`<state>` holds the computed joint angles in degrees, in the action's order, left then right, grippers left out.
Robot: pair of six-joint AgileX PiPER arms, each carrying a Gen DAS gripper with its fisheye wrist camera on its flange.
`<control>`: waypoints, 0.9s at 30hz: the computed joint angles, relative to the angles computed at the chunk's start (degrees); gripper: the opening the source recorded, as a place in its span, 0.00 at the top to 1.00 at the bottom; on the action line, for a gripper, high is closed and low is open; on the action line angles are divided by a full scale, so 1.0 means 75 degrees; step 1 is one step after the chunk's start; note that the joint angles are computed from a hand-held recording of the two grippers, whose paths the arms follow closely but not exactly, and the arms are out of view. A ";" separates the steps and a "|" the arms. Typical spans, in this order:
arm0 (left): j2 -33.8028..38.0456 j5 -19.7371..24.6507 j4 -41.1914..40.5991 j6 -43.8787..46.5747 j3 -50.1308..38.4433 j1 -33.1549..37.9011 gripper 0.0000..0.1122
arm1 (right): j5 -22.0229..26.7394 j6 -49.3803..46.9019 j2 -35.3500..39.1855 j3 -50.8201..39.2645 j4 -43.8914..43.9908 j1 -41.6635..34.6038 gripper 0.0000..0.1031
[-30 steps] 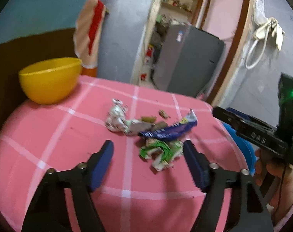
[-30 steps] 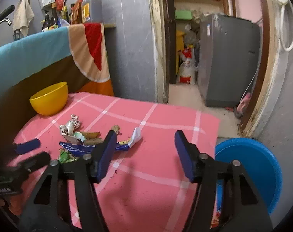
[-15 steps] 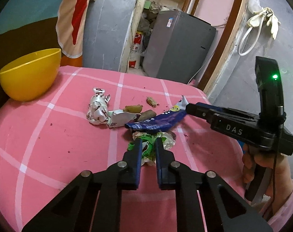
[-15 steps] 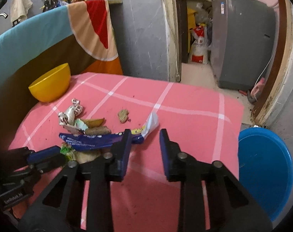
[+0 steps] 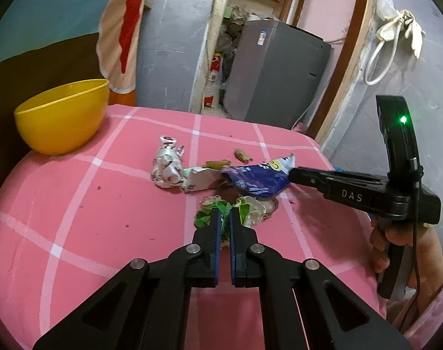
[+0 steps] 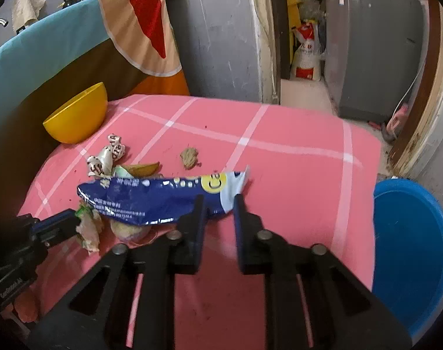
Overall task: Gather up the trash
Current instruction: 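Grasp the green leaves with left tool while right tool grasps blue wrapper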
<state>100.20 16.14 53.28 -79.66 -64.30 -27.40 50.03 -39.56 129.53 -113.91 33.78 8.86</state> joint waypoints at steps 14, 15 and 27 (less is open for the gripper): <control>-0.0400 0.0597 0.2270 -0.2483 0.0436 -0.0373 0.98 | -0.0685 -0.0697 -0.0542 0.1064 0.0721 -0.0149 1.00; -0.0405 0.0636 0.2288 -0.2519 0.0435 -0.0372 0.98 | -0.0538 -0.0782 -0.0480 0.0969 0.0856 -0.0209 1.00; -0.0405 0.0620 0.2522 -0.2894 0.0461 0.0041 0.98 | 0.0144 0.0419 0.0271 -0.0596 -0.0152 0.0004 0.81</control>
